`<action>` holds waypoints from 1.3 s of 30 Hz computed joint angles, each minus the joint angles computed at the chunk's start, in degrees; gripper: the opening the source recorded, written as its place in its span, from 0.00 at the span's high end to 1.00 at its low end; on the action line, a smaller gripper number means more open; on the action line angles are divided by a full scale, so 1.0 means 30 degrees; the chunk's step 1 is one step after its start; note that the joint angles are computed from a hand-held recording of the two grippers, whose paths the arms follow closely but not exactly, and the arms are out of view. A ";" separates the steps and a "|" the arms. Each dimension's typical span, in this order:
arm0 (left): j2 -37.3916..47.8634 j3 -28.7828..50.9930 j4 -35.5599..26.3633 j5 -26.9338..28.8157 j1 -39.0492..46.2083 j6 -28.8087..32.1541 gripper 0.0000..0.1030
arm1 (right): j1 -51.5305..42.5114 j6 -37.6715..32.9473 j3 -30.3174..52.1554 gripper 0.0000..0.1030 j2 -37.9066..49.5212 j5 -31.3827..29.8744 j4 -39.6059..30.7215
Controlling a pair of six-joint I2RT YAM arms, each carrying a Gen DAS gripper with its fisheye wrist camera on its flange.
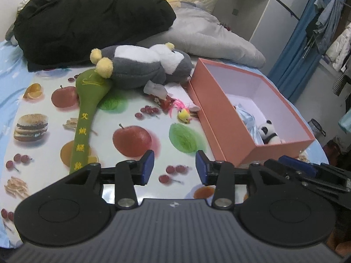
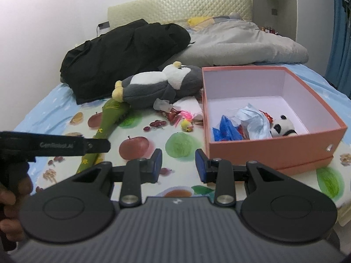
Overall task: Organize soft objects
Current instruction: 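Reach left tool to the clear plastic piece while right tool reaches the yellow feathered bird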
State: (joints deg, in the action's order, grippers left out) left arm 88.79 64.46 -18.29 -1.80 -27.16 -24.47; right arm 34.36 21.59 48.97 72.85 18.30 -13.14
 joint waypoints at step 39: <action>2.3307 2.5840 -0.1338 0.3916 0.4300 -0.3646 0.52 | -0.2098 -0.6328 1.7564 0.65 2.1129 0.2278 0.1404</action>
